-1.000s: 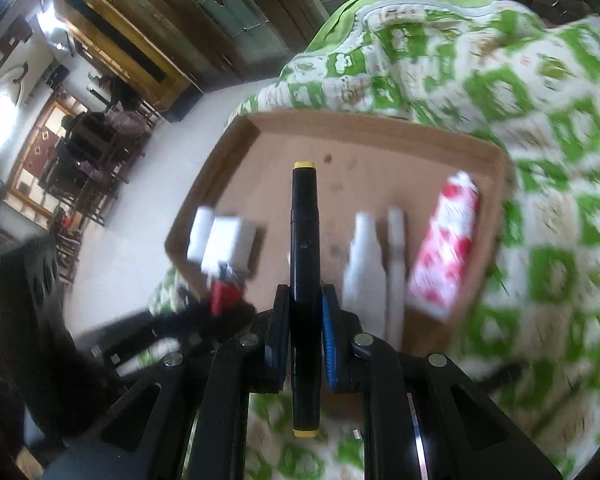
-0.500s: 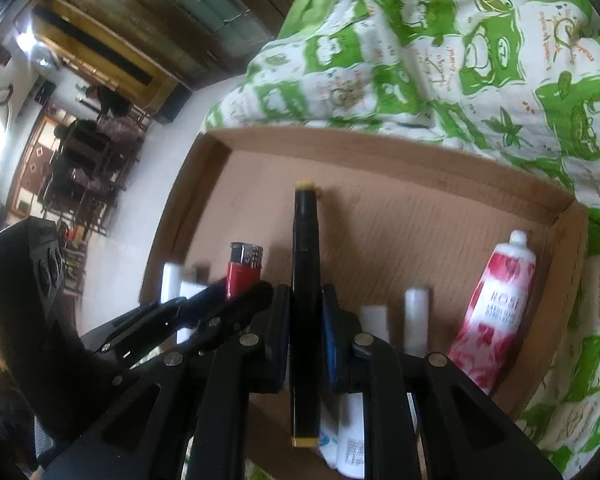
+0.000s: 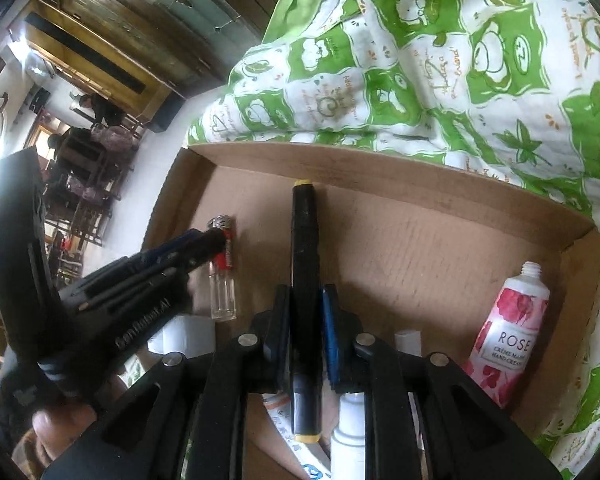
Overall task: Organize rigid objects
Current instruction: 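Lower the lighter and marker into the tray and open both tools, then grasp the long black marker with left tool while right tool grasps the red item in clear bag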
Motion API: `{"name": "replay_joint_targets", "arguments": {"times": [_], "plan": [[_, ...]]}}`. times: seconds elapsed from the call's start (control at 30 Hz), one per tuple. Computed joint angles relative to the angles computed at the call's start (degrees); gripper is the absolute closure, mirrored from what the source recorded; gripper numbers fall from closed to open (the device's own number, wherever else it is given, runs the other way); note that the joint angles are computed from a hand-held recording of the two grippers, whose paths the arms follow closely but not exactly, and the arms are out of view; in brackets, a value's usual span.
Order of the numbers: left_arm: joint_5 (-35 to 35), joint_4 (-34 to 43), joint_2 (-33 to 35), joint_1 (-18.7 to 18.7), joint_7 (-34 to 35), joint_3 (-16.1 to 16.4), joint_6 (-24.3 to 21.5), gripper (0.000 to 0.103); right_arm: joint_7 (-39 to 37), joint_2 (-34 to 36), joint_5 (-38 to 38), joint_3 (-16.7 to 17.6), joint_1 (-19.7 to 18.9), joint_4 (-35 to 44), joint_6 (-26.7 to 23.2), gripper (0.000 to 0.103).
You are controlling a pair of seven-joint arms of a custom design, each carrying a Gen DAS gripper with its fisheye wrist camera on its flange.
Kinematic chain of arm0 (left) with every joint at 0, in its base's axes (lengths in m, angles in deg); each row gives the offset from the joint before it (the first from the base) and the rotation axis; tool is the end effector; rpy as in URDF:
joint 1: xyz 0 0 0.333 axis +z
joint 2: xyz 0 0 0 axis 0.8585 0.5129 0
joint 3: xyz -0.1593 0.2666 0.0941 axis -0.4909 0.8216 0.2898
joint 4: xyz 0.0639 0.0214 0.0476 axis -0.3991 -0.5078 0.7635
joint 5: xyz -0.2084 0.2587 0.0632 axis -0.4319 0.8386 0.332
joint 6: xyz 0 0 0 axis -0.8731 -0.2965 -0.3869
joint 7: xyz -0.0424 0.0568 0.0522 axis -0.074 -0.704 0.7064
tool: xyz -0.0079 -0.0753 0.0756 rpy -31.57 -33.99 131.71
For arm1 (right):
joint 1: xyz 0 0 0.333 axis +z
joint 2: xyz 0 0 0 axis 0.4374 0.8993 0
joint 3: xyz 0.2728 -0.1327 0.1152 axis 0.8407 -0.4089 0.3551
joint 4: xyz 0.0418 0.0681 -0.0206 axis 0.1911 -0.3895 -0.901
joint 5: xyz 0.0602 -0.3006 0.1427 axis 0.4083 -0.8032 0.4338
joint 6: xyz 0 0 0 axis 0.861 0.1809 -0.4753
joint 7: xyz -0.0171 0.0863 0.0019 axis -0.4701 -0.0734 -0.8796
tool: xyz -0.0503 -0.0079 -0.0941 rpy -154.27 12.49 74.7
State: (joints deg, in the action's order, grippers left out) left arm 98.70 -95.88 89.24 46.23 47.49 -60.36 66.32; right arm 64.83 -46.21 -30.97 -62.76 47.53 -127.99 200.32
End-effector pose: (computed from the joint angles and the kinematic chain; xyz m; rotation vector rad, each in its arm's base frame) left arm 0.5856 -0.2054 0.4847 -2.0515 1.8597 -0.4039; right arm 0.5602 0.3423 0.4700 -1.9394 1.6577 0.2900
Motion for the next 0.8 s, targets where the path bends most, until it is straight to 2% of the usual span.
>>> {"name": "replay_joint_targets", "arguments": {"times": [0.07,0.1,0.23,0.27,0.3,0.37,0.43,0.53,0.63,0.8], "plan": [[-0.8,-0.4,-0.3,0.5,0.9,-0.2,0.0,0.082,0.3,-0.9,-0.1,-0.1,0.3,-1.1,1.5,0.069],[-1.4,-1.0,-0.9,0.7,1.2,-0.3,0.1,0.078,0.7,-1.9,-0.5,-0.4,0.8,-2.4,3.4,0.058],[-2.3,-5.3,-5.3,0.7,0.1,-0.9,2.0,0.065,0.3,-5.3,-1.4,-0.4,1.1,-5.4,6.5,0.057],[-2.8,-7.0,-7.0,1.0,-0.3,-1.0,2.7,0.059,0.5,-6.5,-1.6,-0.5,1.2,-6.4,6.9,0.057],[-3.5,-9.3,-9.0,1.3,-0.6,-1.3,3.8,0.052,0.3,-7.8,-1.3,-0.4,1.1,-7.6,7.1,0.057],[-5.8,-14.3,-13.6,2.2,-1.0,-1.7,6.0,0.046,-0.8,-10.7,0.2,-0.2,0.7,-10.3,7.3,0.053],[-7.7,-19.2,-18.1,2.9,-1.5,-2.1,7.1,0.045,-2.3,-14.4,2.8,-0.2,0.4,-13.9,7.3,0.040],[-8.8,-25.5,-24.0,3.6,-4.4,-3.4,7.1,0.045,-7.1,-20.6,9.7,-0.4,0.4,-19.7,5.4,0.030],[-10.1,-32.7,-29.8,3.8,-8.0,-4.9,7.9,0.045,-10.0,-27.7,13.5,-2.0,2.0,-26.8,3.9,0.028],[-15.3,-47.8,-39.8,2.0,-13.9,-7.3,15.9,0.045,-8.9,-36.6,14.6,-4.9,3.9,-36.3,0.9,0.028]]}}
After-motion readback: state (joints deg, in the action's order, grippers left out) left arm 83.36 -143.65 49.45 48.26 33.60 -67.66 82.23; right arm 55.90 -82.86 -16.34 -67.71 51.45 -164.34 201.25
